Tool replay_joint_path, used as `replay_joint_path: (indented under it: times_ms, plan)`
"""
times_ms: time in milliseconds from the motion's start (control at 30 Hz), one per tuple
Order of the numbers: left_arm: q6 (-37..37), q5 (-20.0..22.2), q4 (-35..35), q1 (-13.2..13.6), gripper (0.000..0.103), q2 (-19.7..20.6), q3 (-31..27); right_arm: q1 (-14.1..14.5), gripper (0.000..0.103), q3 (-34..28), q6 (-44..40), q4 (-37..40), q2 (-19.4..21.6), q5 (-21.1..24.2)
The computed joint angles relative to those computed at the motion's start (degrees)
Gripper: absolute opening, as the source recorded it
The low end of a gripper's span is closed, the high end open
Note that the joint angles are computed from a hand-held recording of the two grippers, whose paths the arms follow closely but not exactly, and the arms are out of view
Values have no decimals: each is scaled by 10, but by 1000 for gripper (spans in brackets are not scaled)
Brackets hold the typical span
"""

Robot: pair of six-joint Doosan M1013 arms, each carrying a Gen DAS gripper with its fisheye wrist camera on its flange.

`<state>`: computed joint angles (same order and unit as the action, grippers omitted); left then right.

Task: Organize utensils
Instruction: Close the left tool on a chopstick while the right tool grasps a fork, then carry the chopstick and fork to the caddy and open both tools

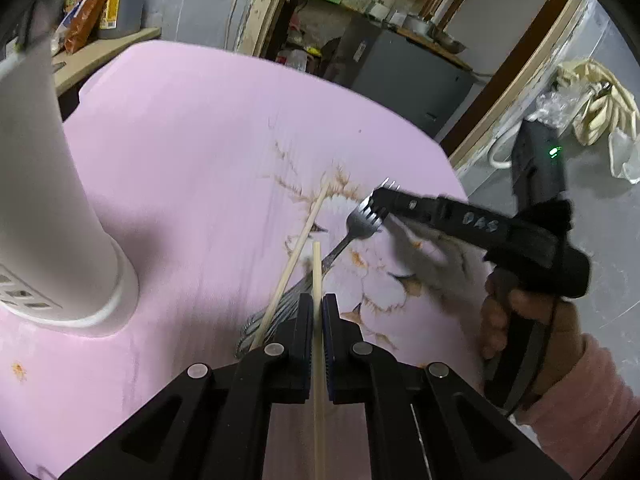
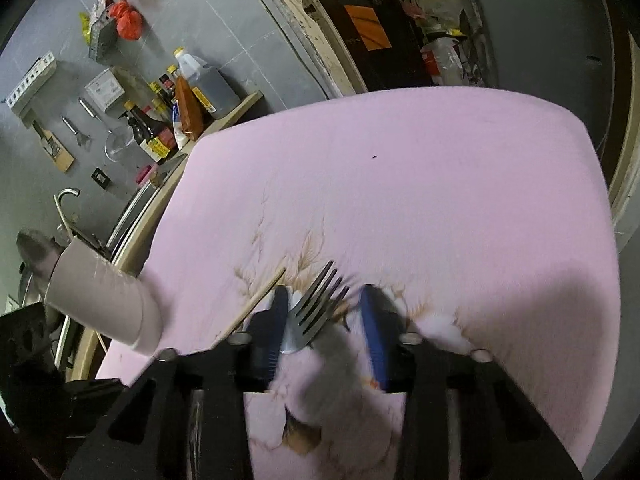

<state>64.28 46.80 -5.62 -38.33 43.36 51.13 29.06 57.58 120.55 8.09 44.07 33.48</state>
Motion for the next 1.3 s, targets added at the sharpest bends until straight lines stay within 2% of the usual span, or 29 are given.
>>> replay_joint_path:
  times_ms: [33, 133, 200, 300, 433, 600, 733, 900, 1033, 1300]
  plan:
    - [0, -5, 0, 0, 5, -3, 3, 0, 13, 2, -2, 8, 0, -2]
    - [2, -17, 4, 1, 5, -9, 7, 1, 9, 19, -1, 21, -8, -27]
    - [3, -21, 8, 0, 5, -14, 9, 5, 8, 31, 22, 0, -15, -42]
    - [6, -33, 10, 1, 5, -23, 14, 15, 6, 52, 86, -71, -32, -67]
    - [19, -51, 13, -1, 5, -36, 23, 35, 4, 68, 223, -242, -57, -72]
    - [44, -73, 4, 1, 5, -54, 39, 61, 2, 60, 364, -429, -75, -23]
    - [77, -93, -18, 5, 5, -71, 54, 80, 2, 34, 404, -513, -77, 42]
    - [121, -120, -65, 18, 5, -94, 73, 102, 2, 1, 429, -572, -79, 108]
    - [156, -143, -96, 32, 5, -114, 90, 120, 2, -23, 455, -616, -79, 143]
    - [230, -189, -136, 76, 5, -152, 113, 150, 2, -118, 460, -663, -45, 185]
